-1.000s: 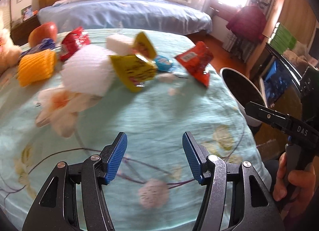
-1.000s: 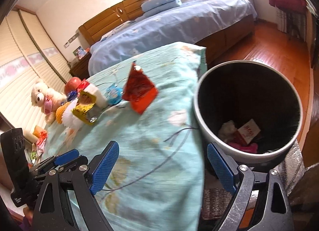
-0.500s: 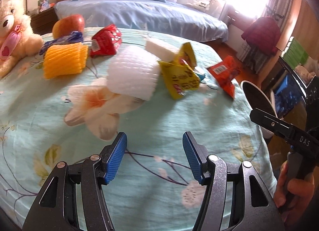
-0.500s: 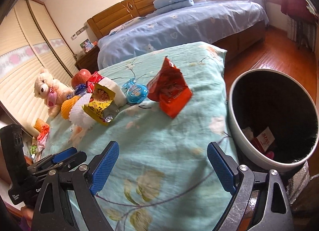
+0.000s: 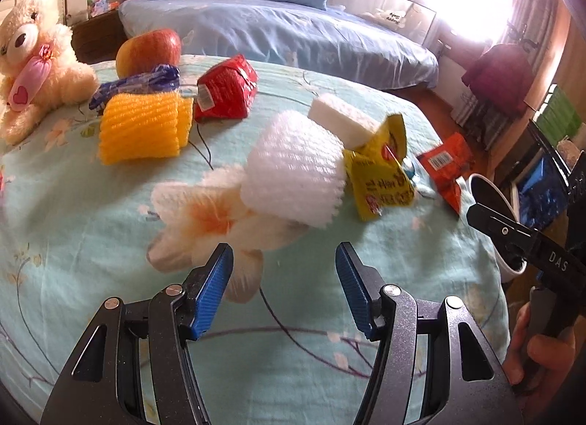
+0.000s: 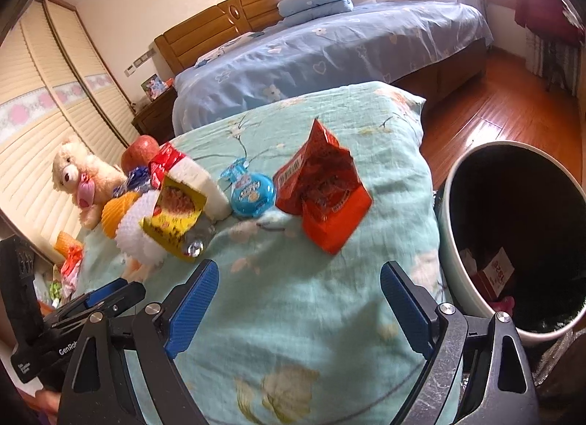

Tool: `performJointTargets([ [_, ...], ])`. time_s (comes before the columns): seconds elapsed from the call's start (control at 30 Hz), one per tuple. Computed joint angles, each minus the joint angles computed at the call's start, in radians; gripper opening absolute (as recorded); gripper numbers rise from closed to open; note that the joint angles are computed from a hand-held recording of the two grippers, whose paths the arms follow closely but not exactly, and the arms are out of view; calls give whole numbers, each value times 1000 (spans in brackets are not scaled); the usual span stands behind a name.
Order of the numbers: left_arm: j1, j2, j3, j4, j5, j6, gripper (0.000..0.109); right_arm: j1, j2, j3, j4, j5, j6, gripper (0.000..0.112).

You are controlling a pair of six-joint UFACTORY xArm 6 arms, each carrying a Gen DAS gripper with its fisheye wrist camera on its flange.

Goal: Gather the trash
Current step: 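Move both tools back over the table toward the foam net and snack bag, then grasp the white foam net with the left tool while the right tool grasps the red snack bag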

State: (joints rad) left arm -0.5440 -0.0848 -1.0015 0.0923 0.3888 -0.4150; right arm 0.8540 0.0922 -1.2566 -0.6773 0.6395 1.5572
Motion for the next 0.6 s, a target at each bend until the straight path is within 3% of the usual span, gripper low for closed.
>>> performJointTargets([
  [0.3, 21, 72, -81, -44, 12, 46, 59, -51, 53, -63, 5, -5, 12, 90],
  [0.53, 10, 46, -40, -136, -5, 127, 59, -73, 60, -52, 10, -43, 19, 90],
  [0.6, 3, 53, -49, -104, 6, 110, 59, -77, 61, -47, 16, -51, 21, 88],
])
